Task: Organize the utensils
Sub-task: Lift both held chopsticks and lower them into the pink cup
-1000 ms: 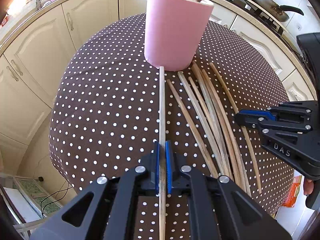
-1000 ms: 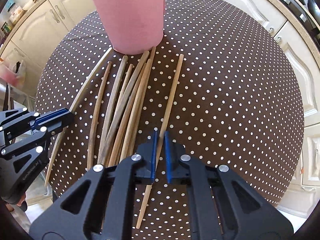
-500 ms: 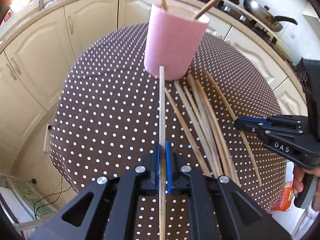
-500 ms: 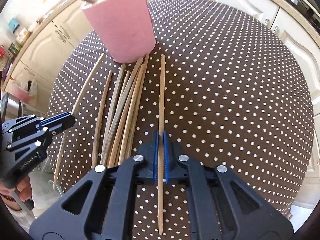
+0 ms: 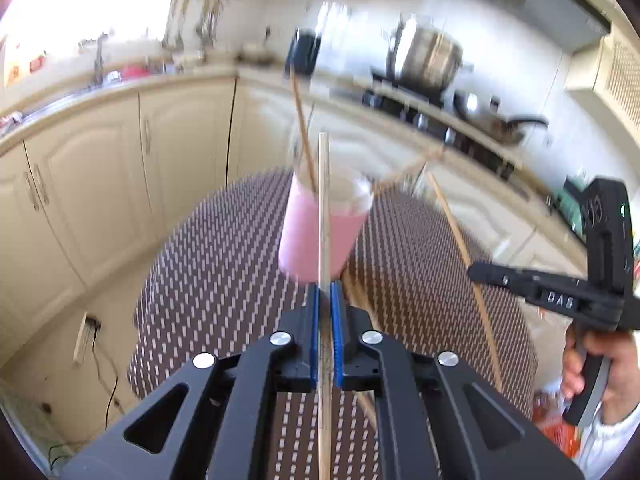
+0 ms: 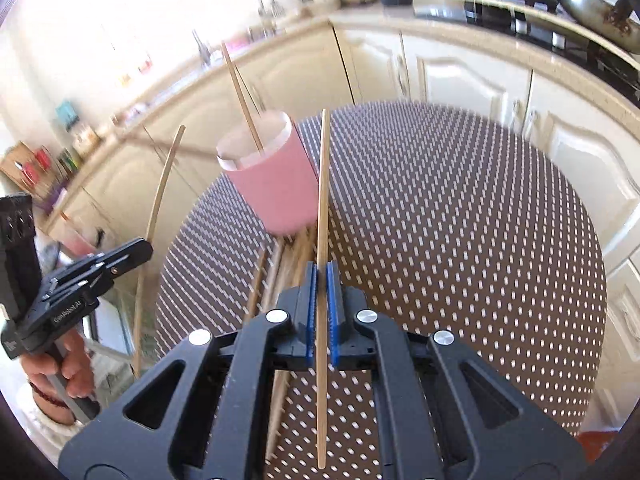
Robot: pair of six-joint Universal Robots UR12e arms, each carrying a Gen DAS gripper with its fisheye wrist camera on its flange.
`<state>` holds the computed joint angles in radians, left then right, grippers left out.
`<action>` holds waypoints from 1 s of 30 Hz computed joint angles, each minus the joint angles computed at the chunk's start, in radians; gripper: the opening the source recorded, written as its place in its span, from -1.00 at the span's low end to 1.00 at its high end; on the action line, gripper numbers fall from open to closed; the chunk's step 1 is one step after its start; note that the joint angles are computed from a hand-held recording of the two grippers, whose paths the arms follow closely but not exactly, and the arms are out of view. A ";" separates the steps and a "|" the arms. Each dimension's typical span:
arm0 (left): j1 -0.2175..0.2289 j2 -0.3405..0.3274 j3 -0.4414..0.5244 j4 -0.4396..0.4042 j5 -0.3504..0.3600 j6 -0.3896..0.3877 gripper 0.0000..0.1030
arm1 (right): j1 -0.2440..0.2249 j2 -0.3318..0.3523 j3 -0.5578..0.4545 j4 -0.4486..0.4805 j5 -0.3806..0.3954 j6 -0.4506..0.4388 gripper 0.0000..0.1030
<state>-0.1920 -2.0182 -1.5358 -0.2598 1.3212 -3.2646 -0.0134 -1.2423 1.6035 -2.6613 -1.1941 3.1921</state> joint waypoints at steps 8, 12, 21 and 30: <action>-0.028 -0.068 0.078 0.290 0.098 -0.082 -0.88 | 0.009 0.042 -0.026 -0.306 0.023 0.119 -0.90; -0.039 -0.118 0.157 0.360 0.139 -0.110 -0.88 | 0.030 0.104 -0.093 -0.431 -0.007 0.172 -0.90; -0.049 -0.241 0.318 0.503 0.178 -0.149 -0.88 | 0.044 0.215 -0.222 -0.571 0.016 0.196 -0.90; -0.049 -0.336 0.439 0.506 0.193 -0.165 -0.88 | 0.058 0.305 -0.327 -0.635 0.030 0.202 -0.89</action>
